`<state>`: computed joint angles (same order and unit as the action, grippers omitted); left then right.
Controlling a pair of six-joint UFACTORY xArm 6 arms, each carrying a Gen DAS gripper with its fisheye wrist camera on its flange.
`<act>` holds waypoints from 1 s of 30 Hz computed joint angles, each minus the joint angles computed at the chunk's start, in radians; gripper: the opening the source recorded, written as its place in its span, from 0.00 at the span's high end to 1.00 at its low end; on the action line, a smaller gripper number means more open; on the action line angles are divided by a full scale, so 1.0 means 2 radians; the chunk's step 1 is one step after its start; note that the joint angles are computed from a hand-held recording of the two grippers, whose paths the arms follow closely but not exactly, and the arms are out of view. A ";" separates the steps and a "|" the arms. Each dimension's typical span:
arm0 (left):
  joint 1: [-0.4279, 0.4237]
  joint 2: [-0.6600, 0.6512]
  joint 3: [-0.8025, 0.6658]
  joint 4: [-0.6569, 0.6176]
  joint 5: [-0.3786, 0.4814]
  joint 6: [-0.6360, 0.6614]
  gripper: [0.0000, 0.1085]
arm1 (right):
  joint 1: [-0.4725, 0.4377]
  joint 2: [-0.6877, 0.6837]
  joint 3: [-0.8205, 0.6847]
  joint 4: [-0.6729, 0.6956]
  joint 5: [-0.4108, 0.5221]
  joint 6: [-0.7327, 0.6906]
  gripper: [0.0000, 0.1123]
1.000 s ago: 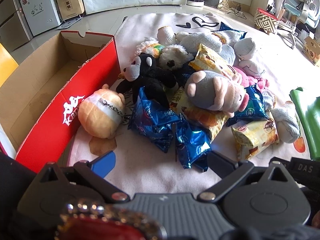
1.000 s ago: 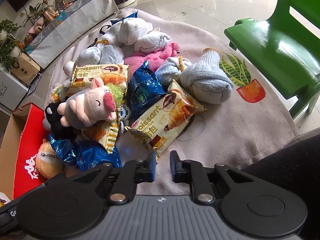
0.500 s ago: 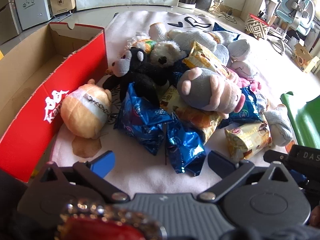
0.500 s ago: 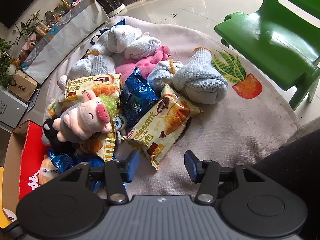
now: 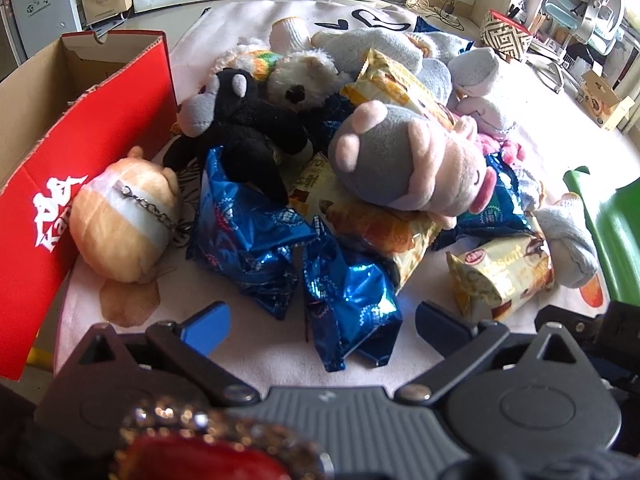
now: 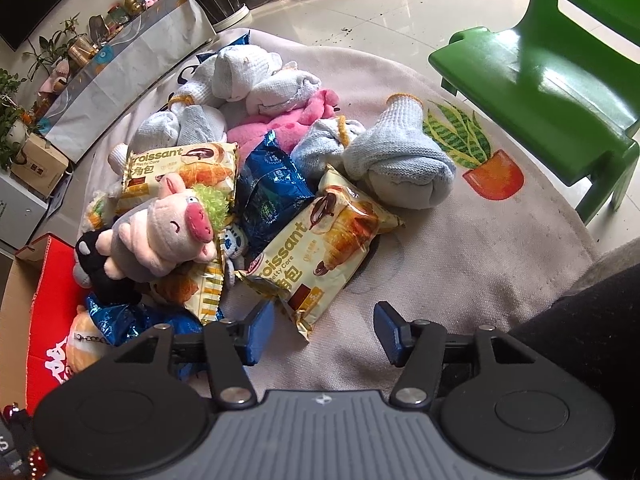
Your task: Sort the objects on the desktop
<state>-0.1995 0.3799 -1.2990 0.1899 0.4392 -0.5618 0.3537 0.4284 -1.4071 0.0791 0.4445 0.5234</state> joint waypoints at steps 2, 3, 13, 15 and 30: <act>0.001 0.010 -0.008 0.000 0.006 -0.002 0.06 | 0.000 0.002 -0.003 -0.003 0.002 0.001 0.49; 0.002 0.015 -0.012 -0.002 0.009 -0.003 0.06 | 0.001 0.004 -0.004 -0.005 0.004 0.001 0.49; 0.009 0.008 0.011 -0.038 -0.011 0.015 0.06 | 0.003 0.011 -0.014 -0.020 0.014 0.006 0.47; 0.010 0.005 0.015 -0.041 -0.011 0.015 0.06 | 0.003 0.012 -0.014 -0.020 0.013 0.006 0.47; 0.012 -0.012 0.033 -0.021 -0.011 0.010 0.06 | 0.005 0.015 -0.019 -0.015 0.021 -0.004 0.44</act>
